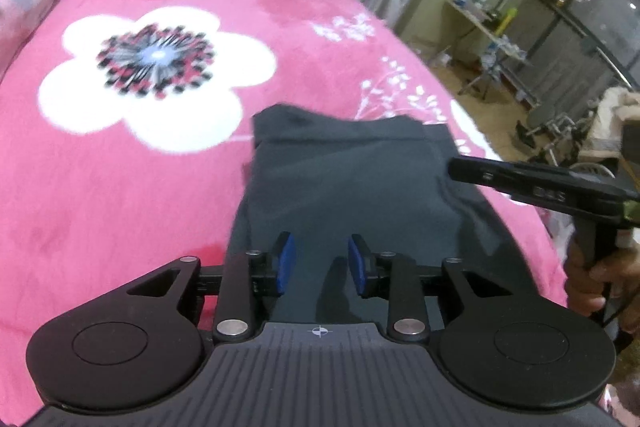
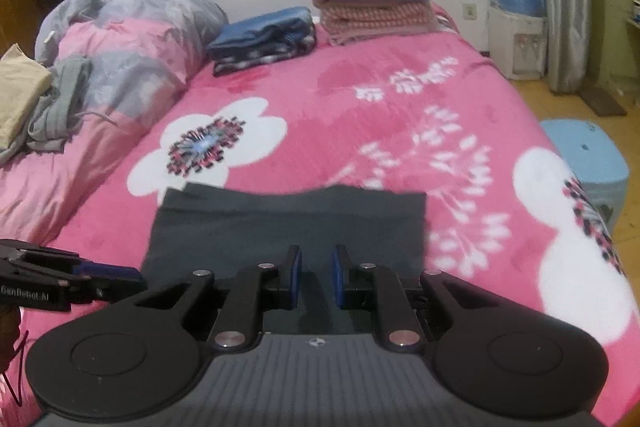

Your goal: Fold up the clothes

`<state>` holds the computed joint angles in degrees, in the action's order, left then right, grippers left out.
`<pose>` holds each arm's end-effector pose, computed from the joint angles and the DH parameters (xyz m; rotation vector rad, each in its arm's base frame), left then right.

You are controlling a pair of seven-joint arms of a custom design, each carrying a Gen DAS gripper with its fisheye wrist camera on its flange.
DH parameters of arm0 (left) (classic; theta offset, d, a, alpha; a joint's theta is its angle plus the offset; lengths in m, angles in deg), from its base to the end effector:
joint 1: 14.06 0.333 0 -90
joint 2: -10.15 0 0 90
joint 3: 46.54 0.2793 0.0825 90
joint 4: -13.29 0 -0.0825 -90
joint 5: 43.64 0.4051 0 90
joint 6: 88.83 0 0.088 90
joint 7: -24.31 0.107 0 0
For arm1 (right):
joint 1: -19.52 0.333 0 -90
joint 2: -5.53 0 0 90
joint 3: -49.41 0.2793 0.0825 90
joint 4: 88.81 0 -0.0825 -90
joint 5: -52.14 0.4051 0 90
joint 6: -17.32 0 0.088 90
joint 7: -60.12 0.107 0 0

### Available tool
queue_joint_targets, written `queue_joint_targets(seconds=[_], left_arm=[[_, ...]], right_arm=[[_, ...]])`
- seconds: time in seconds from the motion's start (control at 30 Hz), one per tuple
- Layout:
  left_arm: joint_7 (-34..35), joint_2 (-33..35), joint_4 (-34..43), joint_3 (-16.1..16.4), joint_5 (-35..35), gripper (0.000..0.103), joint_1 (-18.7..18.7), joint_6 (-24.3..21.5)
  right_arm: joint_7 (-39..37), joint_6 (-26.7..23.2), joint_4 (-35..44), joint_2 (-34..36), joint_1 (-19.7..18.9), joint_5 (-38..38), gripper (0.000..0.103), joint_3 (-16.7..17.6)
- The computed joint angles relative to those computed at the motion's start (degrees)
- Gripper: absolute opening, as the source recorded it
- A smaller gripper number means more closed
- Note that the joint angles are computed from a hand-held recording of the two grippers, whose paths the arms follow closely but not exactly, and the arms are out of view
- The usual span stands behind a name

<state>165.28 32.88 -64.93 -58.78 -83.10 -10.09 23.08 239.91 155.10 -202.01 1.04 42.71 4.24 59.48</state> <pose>0.6963 -0.1188 0.4980 1.0474 -2.6053 1.1150 0.5036 0.3269 0.5168 -1.2343 2.0556 -0.7020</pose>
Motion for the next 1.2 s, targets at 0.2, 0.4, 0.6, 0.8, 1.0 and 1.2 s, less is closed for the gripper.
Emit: queue_joint_targets(seconds=[0.2,0.4,0.6,0.8,1.0,1.2], left_arm=[[-1.0,2.4,1.3,-0.6,2.2,0.032,-2.5,2.4],[0.1,3.1,3.1,-1.7,0.3,0.034,-1.1,1.0],[-4.2,5.1,5.2,-1.2,2.9,0.036,-3.0,3.0],[-4.6,3.3,3.3,-1.5,4.0,0.037,-2.7,4.1],[-3.9,-1.7,-0.3,-1.0,2.6,0.051,-2.1,3.9],[-2.5,-7.8,-6.1,0.5,4.8,0.065,-3.5,5.6]], right_arm=[[-2.7,-0.1,3.8,5.4,0.2,1.9,0.018,-1.3],[-2.0,0.0,3.7,4.5,1.0,0.5,0.019,-2.0],[-0.1,1.7,4.1,5.8,0.1,1.1,0.032,-2.8],[2.5,1.9,2.8,4.5,0.0,2.9,0.034,-3.0],[6.1,2.8,-1.7,-1.6,-0.1,4.5,0.039,-1.1],[7.7,3.5,-4.7,-4.8,-0.3,8.1,0.041,1.0]])
